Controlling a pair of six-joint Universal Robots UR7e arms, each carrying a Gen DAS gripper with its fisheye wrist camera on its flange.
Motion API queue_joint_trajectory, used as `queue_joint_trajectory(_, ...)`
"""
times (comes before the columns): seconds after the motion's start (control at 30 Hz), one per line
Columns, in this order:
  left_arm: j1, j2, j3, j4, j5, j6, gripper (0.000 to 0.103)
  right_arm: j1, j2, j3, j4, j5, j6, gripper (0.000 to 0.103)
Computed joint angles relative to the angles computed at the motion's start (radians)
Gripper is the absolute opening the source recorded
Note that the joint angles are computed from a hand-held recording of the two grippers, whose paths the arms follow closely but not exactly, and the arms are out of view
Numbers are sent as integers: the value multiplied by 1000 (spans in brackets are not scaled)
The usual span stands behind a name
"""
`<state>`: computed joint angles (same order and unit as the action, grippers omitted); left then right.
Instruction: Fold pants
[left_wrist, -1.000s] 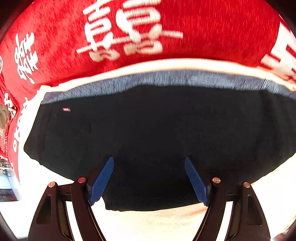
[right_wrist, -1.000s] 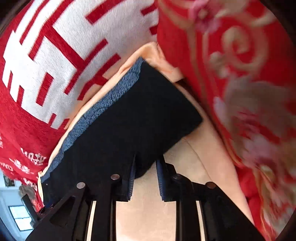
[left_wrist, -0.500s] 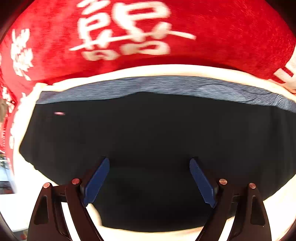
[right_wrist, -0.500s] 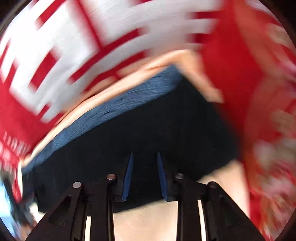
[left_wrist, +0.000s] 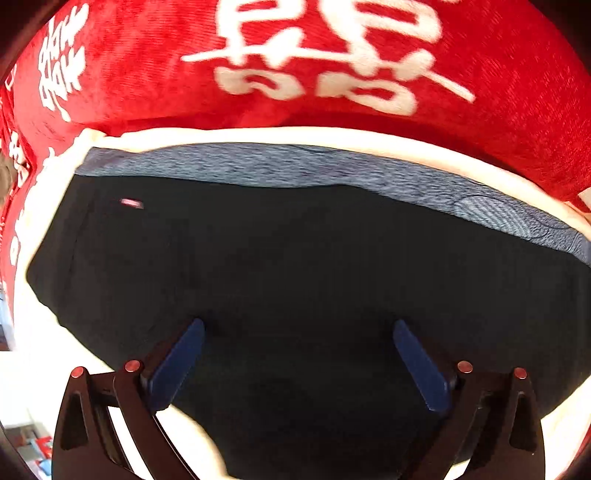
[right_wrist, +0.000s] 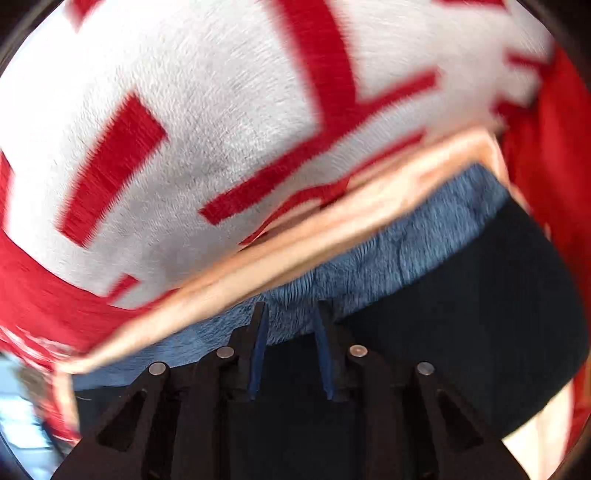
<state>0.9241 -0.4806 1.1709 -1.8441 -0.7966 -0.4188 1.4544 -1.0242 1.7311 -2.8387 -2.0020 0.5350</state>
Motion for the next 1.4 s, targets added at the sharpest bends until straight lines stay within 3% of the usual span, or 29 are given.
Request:
queue_joint_trajectory(0.13, 22, -62, 14, -48, 59, 135, 103, 54, 23, 73, -75, 254, -20, 41)
queue_joint_trajectory(0.17, 35, -75, 8, -60, 88, 181, 103, 77, 56, 82, -105, 327, -9, 47)
queue_joint_trajectory(0.27, 83, -87, -20, -74, 181, 278, 103, 136, 192, 62, -185, 509, 67, 48)
queue_joint_trajectory(0.37, 151, -65, -82, -42, 301, 337, 103, 186, 342, 6, -284, 569, 157, 48)
queue_joint_trajectory(0.4, 172, -78, -73, -47, 290, 356, 103, 191, 375, 3, -328, 582, 193, 48)
queue_joint_trajectory(0.47, 208, -105, -76, -112, 181, 399, 103, 197, 454, -7, -417, 566, 263, 48)
queue_joint_trajectory(0.57, 226, -114, -87, -125, 117, 445, 103, 210, 527, -64, -482, 515, 279, 49)
queue_joint_trajectory(0.73, 268, -118, -117, -159, 27, 511, 103, 216, 495, -34, -507, 458, 277, 49)
queue_joint_trajectory(0.83, 275, -116, -129, -158, 15, 544, 103, 210, 509, -69, -480, 462, 343, 46)
queue_joint_trajectory(0.87, 278, -111, -143, -148, 13, 550, 103, 217, 498, -78, -441, 442, 344, 31)
queue_joint_trajectory(0.97, 285, -99, -177, -116, 9, 560, 103, 246, 472, -92, -380, 387, 298, 17)
queue_joint_trajectory(1.1, 288, -79, -213, -102, 10, 572, 103, 260, 437, -70, -281, 322, 297, 23)
queue_joint_trajectory(1.13, 282, -84, -199, -109, 10, 568, 103, 258, 432, -55, -297, 316, 309, 32)
queue_joint_trajectory(1.2, 279, -91, -182, -125, 9, 574, 103, 251, 426, -20, -372, 298, 334, 33)
queue_joint_trajectory(1.3, 280, -89, -183, -139, 7, 587, 103, 221, 440, 2, -499, 339, 380, 33)
queue_joint_trajectory(1.4, 257, -128, -101, -154, 9, 552, 103, 194, 456, -21, -504, 404, 387, 29)
